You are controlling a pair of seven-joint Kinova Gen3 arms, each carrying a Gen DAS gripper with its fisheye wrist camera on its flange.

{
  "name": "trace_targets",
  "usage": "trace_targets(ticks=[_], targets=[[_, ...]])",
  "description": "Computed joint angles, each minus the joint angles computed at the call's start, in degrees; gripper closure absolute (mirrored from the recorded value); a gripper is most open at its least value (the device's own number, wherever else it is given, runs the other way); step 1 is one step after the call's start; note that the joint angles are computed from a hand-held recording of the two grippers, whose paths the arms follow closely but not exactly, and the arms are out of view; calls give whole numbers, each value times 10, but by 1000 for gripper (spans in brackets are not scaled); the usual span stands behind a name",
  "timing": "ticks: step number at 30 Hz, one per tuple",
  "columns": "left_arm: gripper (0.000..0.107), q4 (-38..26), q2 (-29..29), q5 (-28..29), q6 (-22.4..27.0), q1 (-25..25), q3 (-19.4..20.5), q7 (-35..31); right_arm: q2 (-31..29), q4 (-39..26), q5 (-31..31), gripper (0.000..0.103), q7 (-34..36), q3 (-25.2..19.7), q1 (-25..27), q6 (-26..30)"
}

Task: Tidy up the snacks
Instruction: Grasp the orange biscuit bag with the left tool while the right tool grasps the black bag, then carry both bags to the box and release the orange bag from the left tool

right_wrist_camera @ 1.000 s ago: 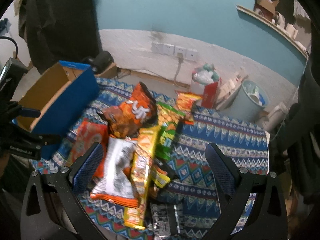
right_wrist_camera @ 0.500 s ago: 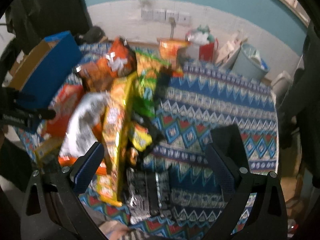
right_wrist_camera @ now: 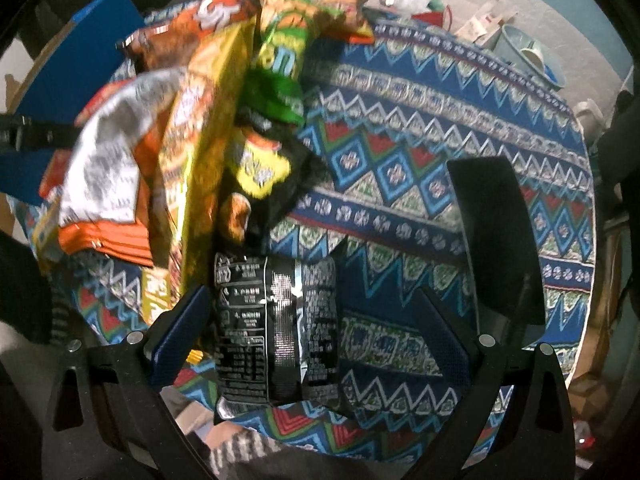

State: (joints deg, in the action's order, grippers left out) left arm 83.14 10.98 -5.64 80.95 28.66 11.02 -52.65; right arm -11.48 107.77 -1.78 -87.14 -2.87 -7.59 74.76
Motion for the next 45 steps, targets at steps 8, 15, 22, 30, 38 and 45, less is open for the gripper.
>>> trace_targets(ticks=[8,15,22,30,38,45], targets=[[9,-6,26,18,-15,-18,-12,7,31,31,-1,35,18,-1,-13,-12],[9,-3,49,35,-33,-35,-22,8,15,37,-7,36,18,9,3,-46],[9,-10,78,22,-51,-33,-28,7,7,22,-14,36,23,16,15,-49],[28,43,58,29,-115,-44,-31,-5,18,-11,3,36,-2,-1,9,-50],[59,67,38,32,-148,-65,-30,-54,26,-41,12,36,-30,-6,0,-64],[61,100,4,44,-160,-85,-30,-89,20,-51,19,36,-43,-17,-13,-73]])
